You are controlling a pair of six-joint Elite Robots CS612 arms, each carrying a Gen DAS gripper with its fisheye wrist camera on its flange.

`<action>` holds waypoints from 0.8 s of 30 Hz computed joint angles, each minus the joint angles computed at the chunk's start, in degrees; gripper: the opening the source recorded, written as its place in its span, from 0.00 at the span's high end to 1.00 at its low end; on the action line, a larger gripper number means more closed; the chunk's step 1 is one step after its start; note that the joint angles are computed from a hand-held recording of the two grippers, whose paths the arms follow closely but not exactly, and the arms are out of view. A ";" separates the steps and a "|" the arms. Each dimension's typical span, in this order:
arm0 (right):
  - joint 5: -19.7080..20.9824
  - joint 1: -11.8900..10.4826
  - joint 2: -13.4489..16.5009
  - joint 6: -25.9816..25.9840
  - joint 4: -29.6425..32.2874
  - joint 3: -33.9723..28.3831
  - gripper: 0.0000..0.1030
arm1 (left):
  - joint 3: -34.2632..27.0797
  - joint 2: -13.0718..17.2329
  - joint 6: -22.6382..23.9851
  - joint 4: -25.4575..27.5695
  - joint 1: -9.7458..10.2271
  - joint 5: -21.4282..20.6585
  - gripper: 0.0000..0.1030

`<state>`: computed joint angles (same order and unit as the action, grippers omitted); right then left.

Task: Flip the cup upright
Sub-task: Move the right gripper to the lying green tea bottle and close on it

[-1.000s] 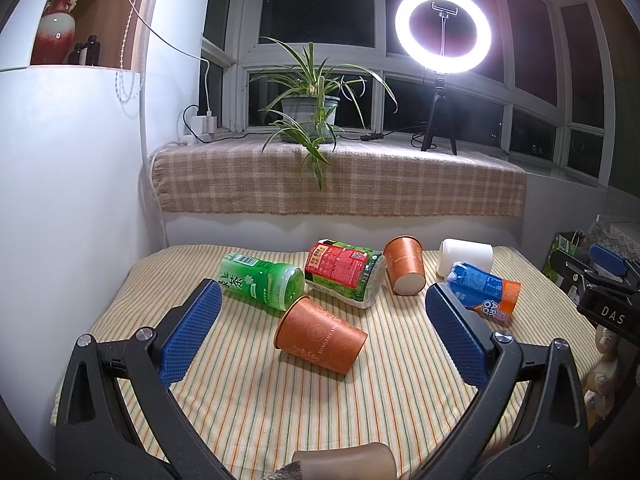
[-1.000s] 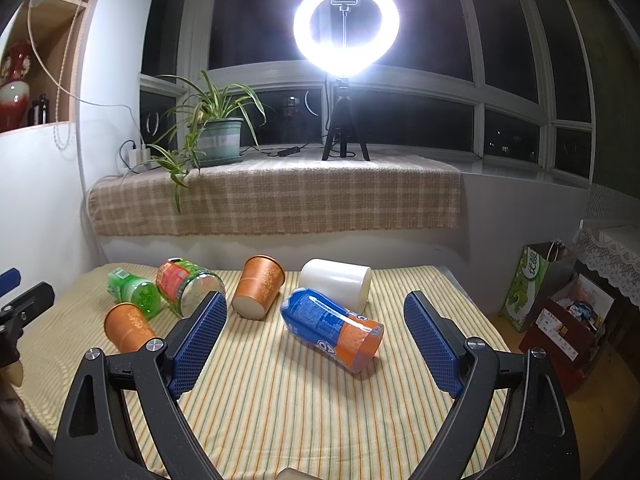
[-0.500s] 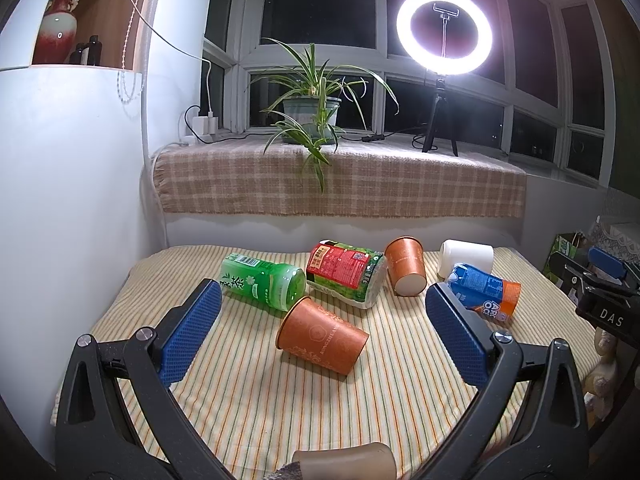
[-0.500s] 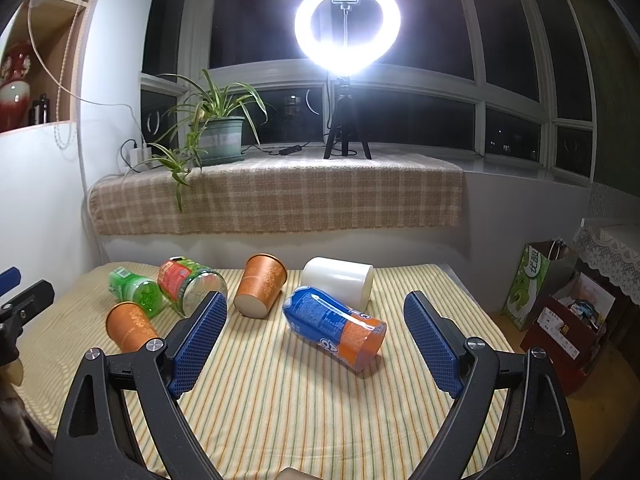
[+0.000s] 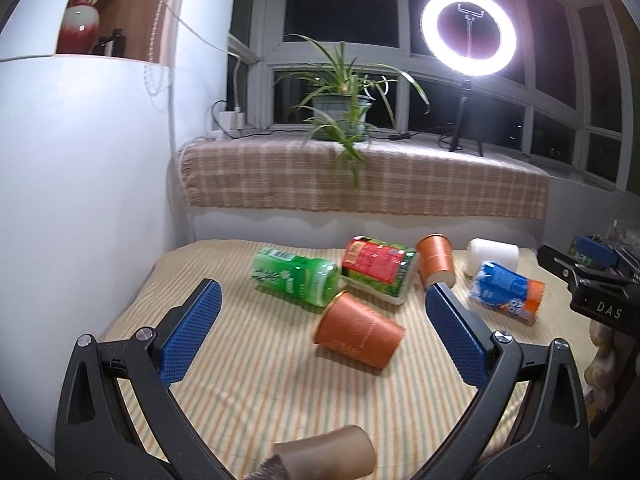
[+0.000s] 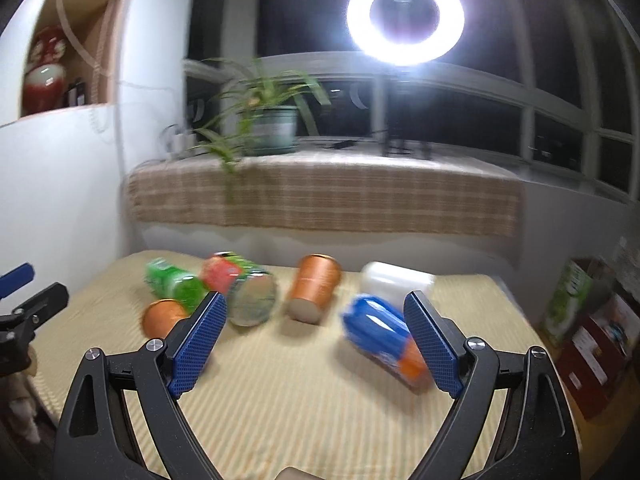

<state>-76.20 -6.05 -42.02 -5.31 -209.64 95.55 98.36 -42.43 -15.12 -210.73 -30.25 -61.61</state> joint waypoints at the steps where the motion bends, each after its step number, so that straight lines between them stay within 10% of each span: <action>1: 1.50 0.17 0.15 -0.97 0.92 -0.60 0.12 | 0.45 -0.15 -0.34 0.10 0.18 0.61 0.00; 15: 16.86 3.37 3.00 -16.03 29.41 -13.67 0.13 | 4.46 -1.74 -6.80 4.89 2.20 2.91 0.00; 24: 13.72 7.13 6.32 -33.09 56.75 -26.47 0.13 | 5.90 -2.11 -10.52 6.13 3.12 2.35 0.00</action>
<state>-62.48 1.08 -35.71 -38.40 -152.89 69.08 104.26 -44.54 -25.64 -204.60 -27.13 -59.25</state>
